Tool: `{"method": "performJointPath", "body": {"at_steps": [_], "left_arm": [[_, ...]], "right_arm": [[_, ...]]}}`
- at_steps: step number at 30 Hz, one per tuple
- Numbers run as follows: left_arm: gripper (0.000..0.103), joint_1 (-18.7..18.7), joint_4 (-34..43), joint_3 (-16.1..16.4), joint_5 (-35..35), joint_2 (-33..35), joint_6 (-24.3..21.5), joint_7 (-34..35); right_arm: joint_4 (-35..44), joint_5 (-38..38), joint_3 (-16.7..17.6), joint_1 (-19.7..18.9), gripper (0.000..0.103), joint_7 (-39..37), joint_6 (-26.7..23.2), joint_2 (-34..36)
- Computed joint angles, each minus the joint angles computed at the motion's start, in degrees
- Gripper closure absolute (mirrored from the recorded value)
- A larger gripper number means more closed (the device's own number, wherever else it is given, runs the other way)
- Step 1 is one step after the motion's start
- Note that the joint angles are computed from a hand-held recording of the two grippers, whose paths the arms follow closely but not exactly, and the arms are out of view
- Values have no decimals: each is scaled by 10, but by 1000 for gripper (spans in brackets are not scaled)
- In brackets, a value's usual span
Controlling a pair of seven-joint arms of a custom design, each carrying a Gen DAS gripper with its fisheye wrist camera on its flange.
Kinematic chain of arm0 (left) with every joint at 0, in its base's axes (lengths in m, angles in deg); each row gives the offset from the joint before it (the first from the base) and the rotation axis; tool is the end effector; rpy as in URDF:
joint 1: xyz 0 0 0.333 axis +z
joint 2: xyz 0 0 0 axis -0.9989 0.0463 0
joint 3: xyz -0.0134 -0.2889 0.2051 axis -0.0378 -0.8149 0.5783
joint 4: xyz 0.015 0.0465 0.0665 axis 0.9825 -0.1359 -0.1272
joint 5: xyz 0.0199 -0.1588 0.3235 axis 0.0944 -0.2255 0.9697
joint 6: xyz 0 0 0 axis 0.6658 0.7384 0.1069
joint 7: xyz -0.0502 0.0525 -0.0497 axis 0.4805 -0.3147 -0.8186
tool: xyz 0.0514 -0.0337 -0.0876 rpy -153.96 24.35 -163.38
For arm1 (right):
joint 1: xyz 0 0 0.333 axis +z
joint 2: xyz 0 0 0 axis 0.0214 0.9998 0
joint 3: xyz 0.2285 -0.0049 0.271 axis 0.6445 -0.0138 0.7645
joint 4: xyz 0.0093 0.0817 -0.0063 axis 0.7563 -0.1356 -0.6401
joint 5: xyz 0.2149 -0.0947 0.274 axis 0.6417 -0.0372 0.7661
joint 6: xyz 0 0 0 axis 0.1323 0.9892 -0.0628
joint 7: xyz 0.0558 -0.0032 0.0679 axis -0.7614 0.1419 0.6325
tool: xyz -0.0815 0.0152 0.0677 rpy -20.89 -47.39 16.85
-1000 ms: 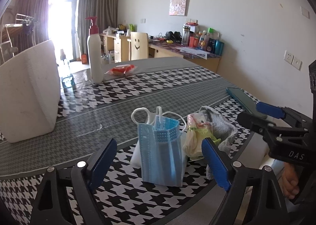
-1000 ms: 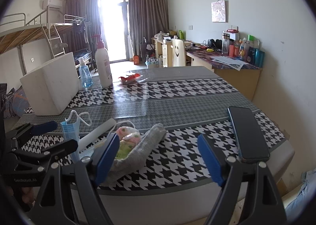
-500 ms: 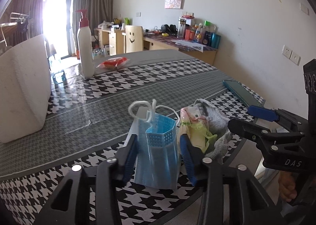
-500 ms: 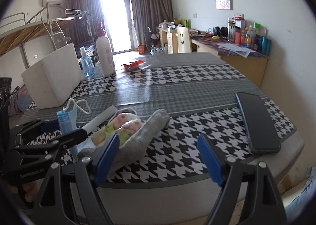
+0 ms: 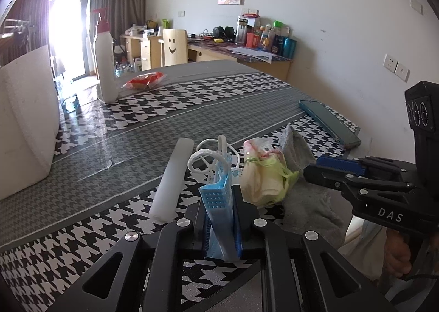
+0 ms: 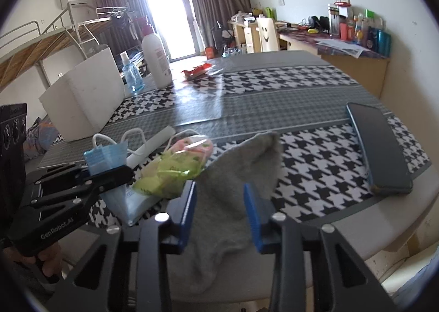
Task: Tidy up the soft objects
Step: 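Close the right tool on the grey sock and lift it off the table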
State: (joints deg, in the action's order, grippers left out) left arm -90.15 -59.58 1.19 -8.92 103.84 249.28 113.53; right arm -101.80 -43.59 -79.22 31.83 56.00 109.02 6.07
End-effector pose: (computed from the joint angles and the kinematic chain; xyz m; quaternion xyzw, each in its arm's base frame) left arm 0.6480 -0.1931 0.2294 -0.4747 0.7760 -0.3817 0.1636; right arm 0.6155 0.3083 0.2506 -0.6616 0.6346 -0.1894 0.3517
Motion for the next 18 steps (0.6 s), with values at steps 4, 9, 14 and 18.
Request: {"method": "performJointPath", "body": {"at_steps": [4,9,14,18], "left_arm": [[89,-8,-15,17,-14,-9,21,1],[89,-19,-44,41,-37,-27,56,8],[89,-27,-78,61,-66,-49,95,23],[89,-31,-104,69,-88,-67,121,41]], "right_arm": [[-11,16,-14,14,66,5,11,-5],[-21,18,-2,2,56,7,15,-10],[-13,22,-18,17,48,1,2,-5],[-3,44,-62,56,48,1,-17,2]]}}
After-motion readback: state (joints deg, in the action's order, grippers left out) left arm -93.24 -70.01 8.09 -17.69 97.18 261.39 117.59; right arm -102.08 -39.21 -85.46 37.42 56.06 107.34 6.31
